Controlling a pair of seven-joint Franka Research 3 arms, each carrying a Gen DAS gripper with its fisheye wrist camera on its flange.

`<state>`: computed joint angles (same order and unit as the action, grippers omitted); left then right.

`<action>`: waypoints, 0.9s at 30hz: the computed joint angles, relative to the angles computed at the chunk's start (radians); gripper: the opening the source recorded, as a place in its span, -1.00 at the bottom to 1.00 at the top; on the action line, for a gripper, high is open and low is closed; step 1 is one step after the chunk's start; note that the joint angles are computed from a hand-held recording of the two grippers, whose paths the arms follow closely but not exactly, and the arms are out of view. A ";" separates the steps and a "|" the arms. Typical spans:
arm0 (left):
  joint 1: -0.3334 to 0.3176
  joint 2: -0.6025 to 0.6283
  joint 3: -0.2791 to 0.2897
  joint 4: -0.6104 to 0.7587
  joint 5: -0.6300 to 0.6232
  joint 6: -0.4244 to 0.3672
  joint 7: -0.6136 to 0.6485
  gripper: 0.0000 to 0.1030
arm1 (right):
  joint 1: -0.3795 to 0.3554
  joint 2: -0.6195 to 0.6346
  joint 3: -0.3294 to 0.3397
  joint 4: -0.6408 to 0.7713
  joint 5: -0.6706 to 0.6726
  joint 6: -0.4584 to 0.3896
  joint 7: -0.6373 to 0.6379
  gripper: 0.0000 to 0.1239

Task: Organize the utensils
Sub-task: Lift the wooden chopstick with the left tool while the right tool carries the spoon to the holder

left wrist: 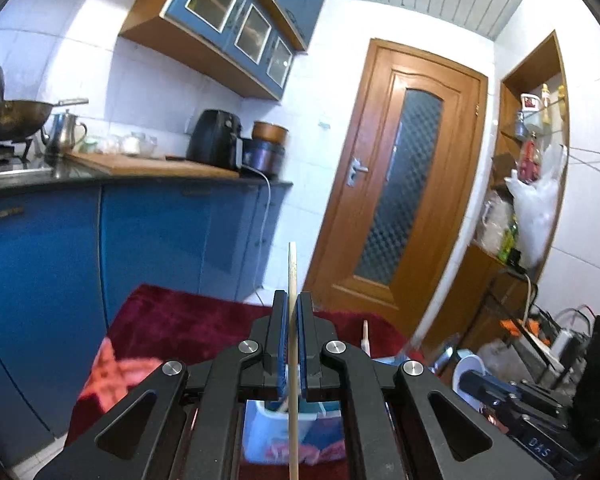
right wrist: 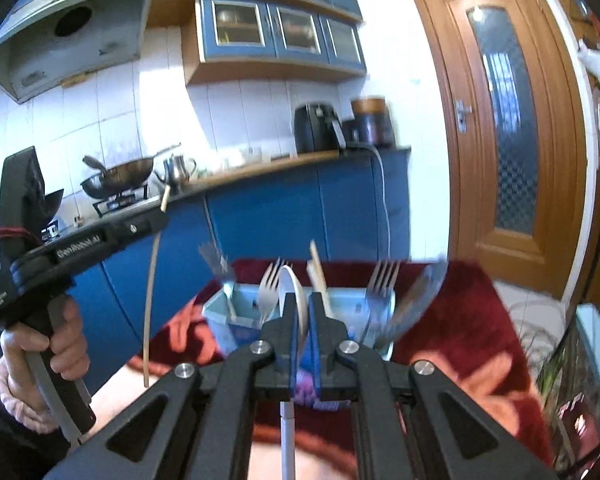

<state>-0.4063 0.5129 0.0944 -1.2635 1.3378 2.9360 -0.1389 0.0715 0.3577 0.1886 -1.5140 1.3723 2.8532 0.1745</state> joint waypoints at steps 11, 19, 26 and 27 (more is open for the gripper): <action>-0.082 0.200 0.103 0.334 0.157 -0.213 -0.153 -0.92 | -0.011 0.226 0.083 0.359 0.171 0.149 -0.194 -0.89; -0.094 0.284 0.160 0.400 0.151 -0.228 -0.226 -0.92 | -0.031 0.386 0.173 0.590 0.236 0.208 -0.290 -0.89; -0.112 0.306 0.193 0.405 0.194 -0.225 -0.272 -0.91 | 0.010 0.530 0.194 0.766 0.112 0.244 -0.218 -0.89; -0.115 0.302 0.198 0.398 0.210 -0.221 -0.286 -0.91 | 0.011 0.538 0.197 0.768 0.089 0.243 -0.198 -0.89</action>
